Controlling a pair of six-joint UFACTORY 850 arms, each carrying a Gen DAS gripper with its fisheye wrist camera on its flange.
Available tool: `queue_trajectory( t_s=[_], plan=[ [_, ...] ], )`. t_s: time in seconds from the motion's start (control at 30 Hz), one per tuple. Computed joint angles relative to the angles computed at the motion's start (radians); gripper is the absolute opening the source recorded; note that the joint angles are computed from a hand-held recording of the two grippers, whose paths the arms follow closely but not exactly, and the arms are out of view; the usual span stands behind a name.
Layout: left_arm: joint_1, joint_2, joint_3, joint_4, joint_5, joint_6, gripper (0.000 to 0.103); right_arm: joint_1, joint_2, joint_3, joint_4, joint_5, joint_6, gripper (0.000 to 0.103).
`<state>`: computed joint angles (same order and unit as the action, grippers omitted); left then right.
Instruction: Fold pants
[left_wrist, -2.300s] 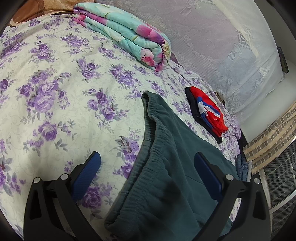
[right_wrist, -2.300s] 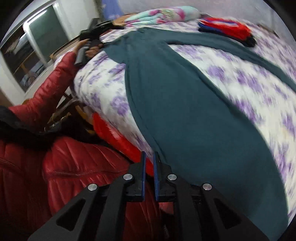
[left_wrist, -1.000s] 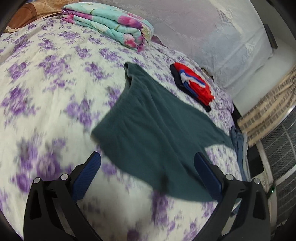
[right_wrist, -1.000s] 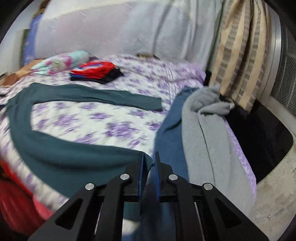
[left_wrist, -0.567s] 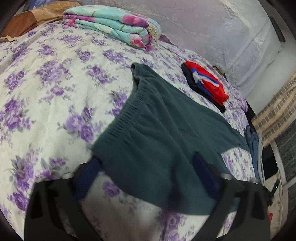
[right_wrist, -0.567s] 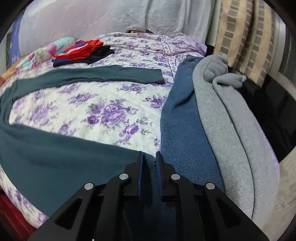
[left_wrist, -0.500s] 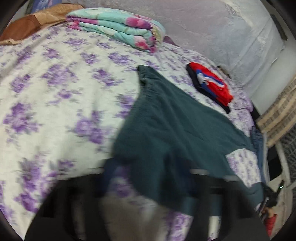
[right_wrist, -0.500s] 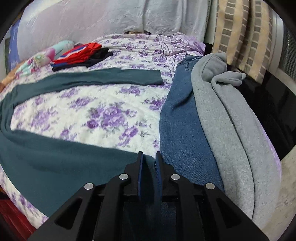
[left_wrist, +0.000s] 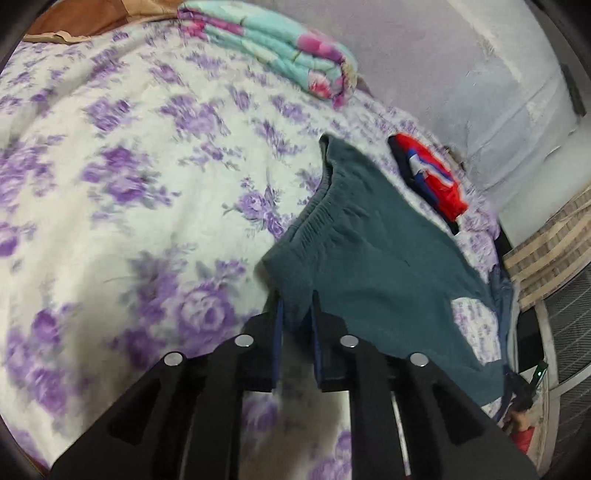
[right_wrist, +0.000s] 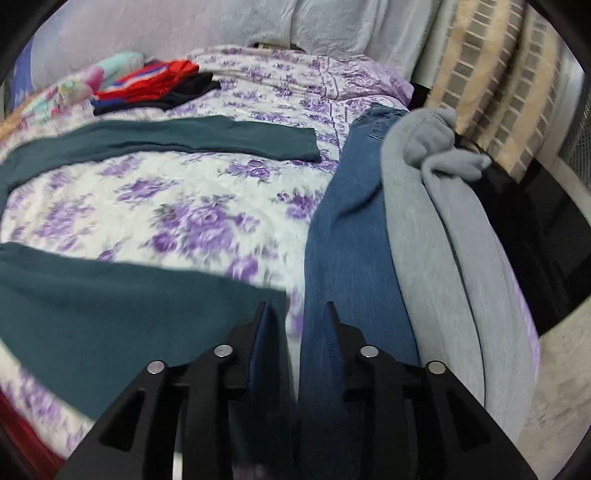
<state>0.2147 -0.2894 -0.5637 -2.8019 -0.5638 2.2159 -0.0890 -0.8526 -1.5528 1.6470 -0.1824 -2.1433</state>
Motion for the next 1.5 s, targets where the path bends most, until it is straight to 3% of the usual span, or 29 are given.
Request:
queue_trajectory(
  t_s=[0.07,0.13,0.2,0.33,0.43,0.5,0.63,0.77,0.83,1.0,1.17,1.3,1.43,1.5],
  plan=[
    [-0.019,0.066,0.036,-0.167,0.039,0.153,0.035,-0.022,0.046,0.047,0.087,-0.010,-0.044,0.034],
    [-0.040,0.105,0.038,-0.289,0.067,0.273,0.038,-0.037,0.094,0.101,0.276,-0.056,-0.208,0.034],
    [-0.058,0.121,0.013,-0.243,0.077,0.266,0.038,-0.046,0.140,0.157,0.320,-0.169,-0.246,0.035],
    [-0.144,0.058,-0.101,-0.211,0.114,0.312,0.043,0.002,0.167,0.184,0.096,-0.304,-0.111,0.035],
    [-0.202,-0.046,-0.228,-0.153,0.176,0.307,0.044,0.065,0.131,0.134,-0.161,-0.418,0.058,0.034],
    [-0.223,-0.091,-0.272,-0.175,0.199,0.346,0.044,0.108,0.109,0.103,-0.244,-0.454,0.086,0.034],
    [-0.216,-0.175,-0.309,-0.140,0.194,0.293,0.044,0.193,0.097,0.094,-0.340,-0.476,0.069,0.034],
    [-0.175,-0.193,-0.249,-0.024,0.038,0.173,0.045,0.249,0.087,0.094,-0.410,-0.450,0.042,0.033],
    [-0.175,-0.183,-0.229,-0.056,-0.006,0.196,0.052,0.269,0.074,0.077,-0.452,-0.454,0.076,0.033],
    [-0.209,-0.190,-0.248,-0.127,0.022,0.293,0.067,0.301,0.034,0.020,-0.556,-0.460,0.190,0.028],
    [-0.228,-0.191,-0.255,-0.181,0.039,0.372,0.076,0.279,-0.016,-0.078,-0.603,-0.606,0.365,0.029],
    [-0.217,-0.191,-0.249,-0.136,0.014,0.322,0.076,0.304,-0.029,-0.090,-0.653,-0.570,0.401,0.023],
    [-0.213,-0.189,-0.243,-0.118,-0.001,0.302,0.076,0.337,-0.013,-0.027,-0.643,-0.446,0.321,0.020],
    [-0.213,-0.188,-0.243,-0.116,-0.002,0.300,0.077,0.340,0.013,0.011,-0.601,-0.416,0.252,0.006]
  ],
)
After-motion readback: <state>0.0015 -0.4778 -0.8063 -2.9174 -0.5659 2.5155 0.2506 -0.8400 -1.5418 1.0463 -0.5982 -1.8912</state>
